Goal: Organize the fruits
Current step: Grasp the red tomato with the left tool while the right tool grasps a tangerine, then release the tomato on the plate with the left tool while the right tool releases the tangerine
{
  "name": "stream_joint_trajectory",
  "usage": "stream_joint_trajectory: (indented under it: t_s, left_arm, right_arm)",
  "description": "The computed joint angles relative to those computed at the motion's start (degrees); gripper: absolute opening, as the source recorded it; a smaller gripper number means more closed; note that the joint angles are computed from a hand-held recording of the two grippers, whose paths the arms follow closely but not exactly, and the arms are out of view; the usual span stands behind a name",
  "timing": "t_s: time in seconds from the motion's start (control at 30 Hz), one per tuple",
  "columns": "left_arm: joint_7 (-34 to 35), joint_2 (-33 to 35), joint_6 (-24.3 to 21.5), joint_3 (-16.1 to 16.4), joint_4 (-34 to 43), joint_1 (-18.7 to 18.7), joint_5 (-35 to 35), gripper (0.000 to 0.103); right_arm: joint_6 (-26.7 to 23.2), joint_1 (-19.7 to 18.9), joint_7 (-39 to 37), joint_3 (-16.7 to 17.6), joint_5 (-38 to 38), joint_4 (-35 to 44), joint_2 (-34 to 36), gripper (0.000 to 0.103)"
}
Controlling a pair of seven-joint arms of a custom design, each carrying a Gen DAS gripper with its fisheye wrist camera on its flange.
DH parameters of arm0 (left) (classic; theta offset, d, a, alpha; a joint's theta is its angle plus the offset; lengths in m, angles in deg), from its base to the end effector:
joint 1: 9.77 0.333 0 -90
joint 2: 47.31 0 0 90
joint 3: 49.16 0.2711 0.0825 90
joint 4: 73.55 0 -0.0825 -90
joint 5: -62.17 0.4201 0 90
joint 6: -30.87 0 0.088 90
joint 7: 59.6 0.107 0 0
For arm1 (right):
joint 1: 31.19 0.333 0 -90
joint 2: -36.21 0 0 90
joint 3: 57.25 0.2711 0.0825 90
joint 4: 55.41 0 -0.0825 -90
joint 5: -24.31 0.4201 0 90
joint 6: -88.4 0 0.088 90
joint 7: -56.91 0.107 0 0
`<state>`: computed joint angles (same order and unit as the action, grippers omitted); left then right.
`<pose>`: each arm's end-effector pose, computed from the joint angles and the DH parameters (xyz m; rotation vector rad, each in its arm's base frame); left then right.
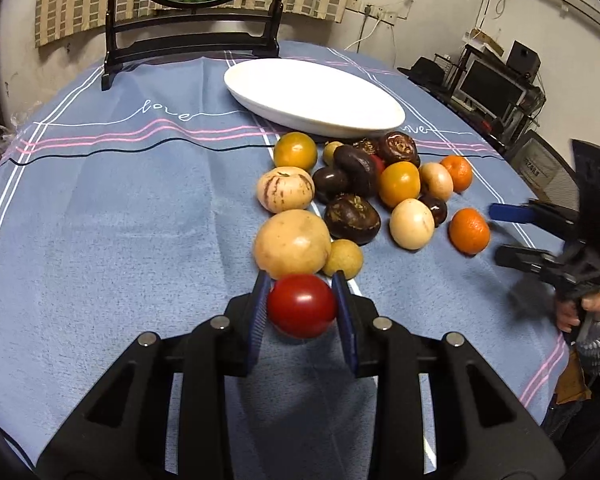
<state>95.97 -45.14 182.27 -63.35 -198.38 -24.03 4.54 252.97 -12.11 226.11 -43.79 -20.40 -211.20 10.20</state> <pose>0.5336 -0.2639 0.3436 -1.0388 2.6854 -1.1386 0.3668 0.2707 0.3481 -1.6625 1.8484 -0.5327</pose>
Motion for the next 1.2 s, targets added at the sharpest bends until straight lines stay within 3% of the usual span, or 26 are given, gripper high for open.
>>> stream_joint_trajectory:
  t_s: [0.1, 0.17, 0.27, 0.53, 0.7, 0.83, 0.93, 1.13, 1.2]
  left_arm:
    - [0.9, -0.1, -0.3, 0.0, -0.1, 0.0, -0.3, 0.032]
    - [0.8, 0.0, -0.9, 0.0, 0.0, 0.0, 0.1, 0.032]
    - [0.9, 0.1, -1.8, 0.0, 0.2, 0.0, 0.1, 0.032]
    - [1.1, -0.3, -1.0, -0.4, 2.4, -0.5, -1.4, 0.032]
    - [-0.8, 3.0, 1.8, -1.5, 10.6, -2.0, 0.0, 0.032]
    - [-10.7, 12.5, 5.8, -2.3, 22.3, -4.6, 10.4, 0.032]
    - [-21.3, 21.1, 4.2, -1.2, 32.0, -6.9, 20.2, 0.032]
    - [-31.7, 32.2, 0.1, -0.1, 44.3, -9.2, 32.4, 0.032]
    - [-33.0, 34.3, -1.6, -0.2, 47.0, -9.3, 34.6, 0.033]
  right_arm:
    - [2.8, 2.5, -6.2, -4.8, 4.9, 1.2, 4.1, 0.064]
    - [3.2, 3.1, -8.2, -5.6, 7.5, 1.5, 5.0, 0.061]
    - [3.4, 2.2, -8.6, -5.1, 8.5, 0.6, 4.2, 0.046]
    - [7.8, -0.3, -7.3, -3.4, 8.6, -2.7, 0.2, 0.044]
    - [8.3, -6.9, -4.9, -0.3, 4.5, -2.3, -6.5, 0.044]
    - [9.1, -15.3, -1.9, 3.1, -1.3, 4.2, -2.8, 0.044]
    - [8.9, -17.5, -1.9, 1.6, -4.0, 11.8, 6.7, 0.044]
    - [7.0, -12.7, -7.1, -5.7, -1.2, 18.6, 17.6, 0.044]
    - [6.2, -9.8, -13.6, -8.5, 4.9, 20.1, 20.2, 0.045]
